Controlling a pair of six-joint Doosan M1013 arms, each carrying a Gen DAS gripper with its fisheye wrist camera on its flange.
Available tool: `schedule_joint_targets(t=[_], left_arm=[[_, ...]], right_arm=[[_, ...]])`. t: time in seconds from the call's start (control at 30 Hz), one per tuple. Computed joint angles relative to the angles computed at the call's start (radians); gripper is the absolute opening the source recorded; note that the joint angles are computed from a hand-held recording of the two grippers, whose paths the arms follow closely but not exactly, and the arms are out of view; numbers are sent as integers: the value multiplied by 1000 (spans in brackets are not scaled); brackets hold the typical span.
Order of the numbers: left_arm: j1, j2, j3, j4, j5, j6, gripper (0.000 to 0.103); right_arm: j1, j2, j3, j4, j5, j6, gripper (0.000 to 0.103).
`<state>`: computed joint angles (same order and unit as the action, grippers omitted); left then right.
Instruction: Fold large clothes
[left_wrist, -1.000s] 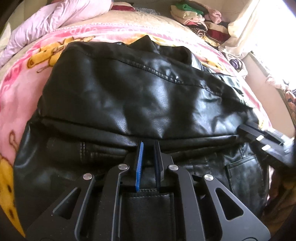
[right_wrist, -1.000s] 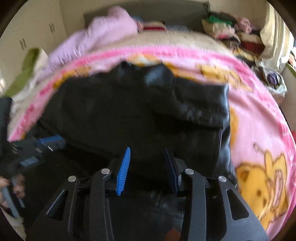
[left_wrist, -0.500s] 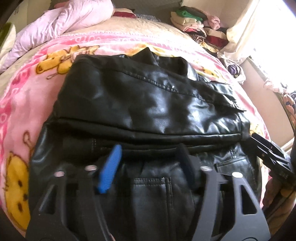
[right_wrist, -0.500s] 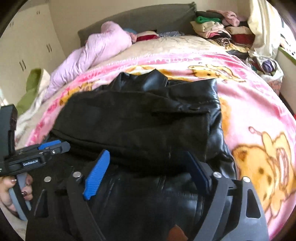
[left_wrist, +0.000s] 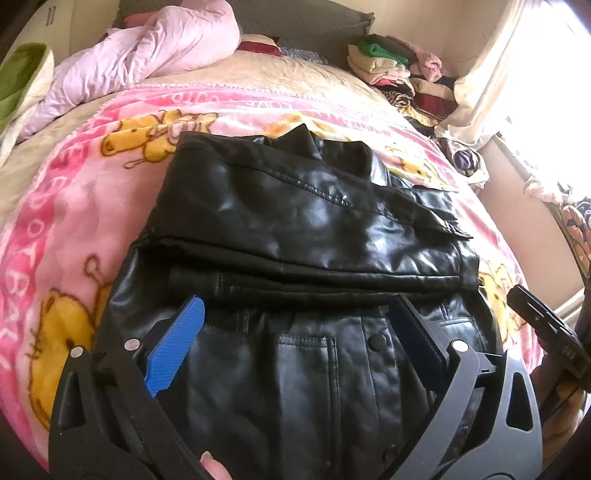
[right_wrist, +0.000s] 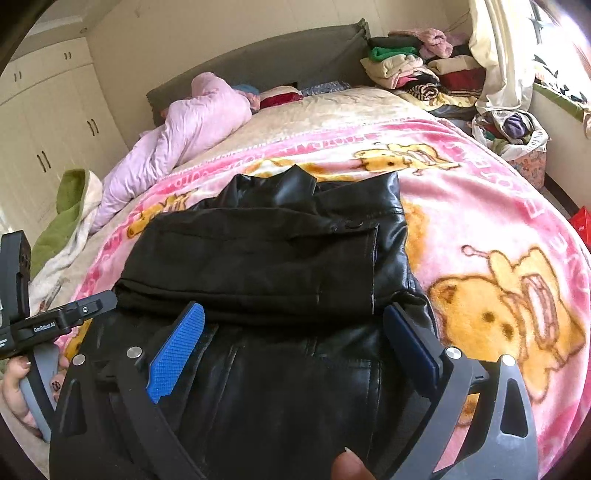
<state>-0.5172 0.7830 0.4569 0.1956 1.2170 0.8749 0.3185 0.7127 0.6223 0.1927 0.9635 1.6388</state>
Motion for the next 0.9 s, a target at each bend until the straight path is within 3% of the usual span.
schedule_joint_targets(t=[0.5, 0.9], left_arm=[[-12, -131, 221, 47, -94, -74, 94], [-22, -203, 349, 76, -110, -114, 94]], right_arm=[[5, -89, 134, -22, -58, -29, 98], [8, -137, 206, 1, -47, -86, 98]])
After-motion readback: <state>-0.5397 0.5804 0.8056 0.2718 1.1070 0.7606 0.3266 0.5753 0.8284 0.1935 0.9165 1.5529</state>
